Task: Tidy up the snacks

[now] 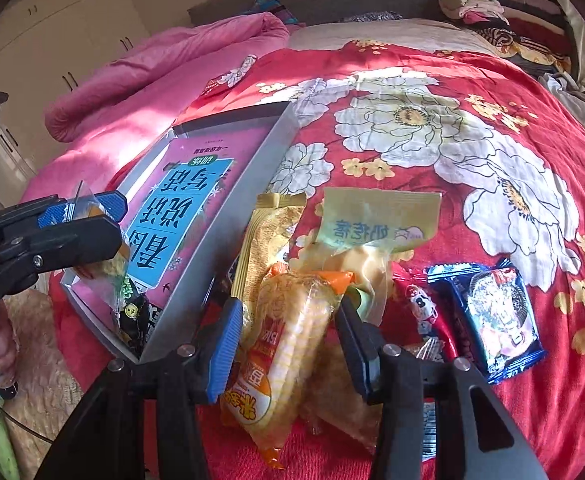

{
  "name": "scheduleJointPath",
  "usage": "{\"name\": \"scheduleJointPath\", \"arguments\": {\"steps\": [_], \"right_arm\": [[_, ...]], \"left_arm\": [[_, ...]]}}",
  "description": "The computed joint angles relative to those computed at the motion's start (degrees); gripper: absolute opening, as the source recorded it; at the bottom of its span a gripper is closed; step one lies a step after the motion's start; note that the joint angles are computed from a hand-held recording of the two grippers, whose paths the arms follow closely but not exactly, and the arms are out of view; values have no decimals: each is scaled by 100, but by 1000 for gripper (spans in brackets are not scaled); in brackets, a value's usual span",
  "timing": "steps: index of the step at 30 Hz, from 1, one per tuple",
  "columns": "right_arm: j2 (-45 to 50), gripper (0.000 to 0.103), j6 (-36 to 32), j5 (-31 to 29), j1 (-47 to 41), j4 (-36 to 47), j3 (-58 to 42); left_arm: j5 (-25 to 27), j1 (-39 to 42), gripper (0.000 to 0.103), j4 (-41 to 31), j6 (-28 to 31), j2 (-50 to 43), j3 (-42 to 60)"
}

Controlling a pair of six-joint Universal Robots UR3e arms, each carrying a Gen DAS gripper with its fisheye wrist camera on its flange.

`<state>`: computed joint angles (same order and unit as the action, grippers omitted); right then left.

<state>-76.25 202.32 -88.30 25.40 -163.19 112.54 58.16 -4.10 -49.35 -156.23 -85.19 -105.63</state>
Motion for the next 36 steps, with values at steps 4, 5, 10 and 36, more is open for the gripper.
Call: {"name": "scheduleJointPath", "arguments": {"steps": [4, 5, 10, 36], "right_arm": [[58, 39, -95, -19, 69, 43, -70], [39, 36, -87, 18, 53, 5, -35], [-206, 26, -1, 98, -28, -273, 245], [-1282, 22, 491, -27, -207, -1402, 1029]], "left_arm": [[-15, 52, 39, -20, -3, 32, 1], [-22, 71, 39, -11, -7, 44, -7], [-94, 188, 39, -22, -25, 134, -27], [-543, 1548, 39, -563, 175, 1079, -328]]}}
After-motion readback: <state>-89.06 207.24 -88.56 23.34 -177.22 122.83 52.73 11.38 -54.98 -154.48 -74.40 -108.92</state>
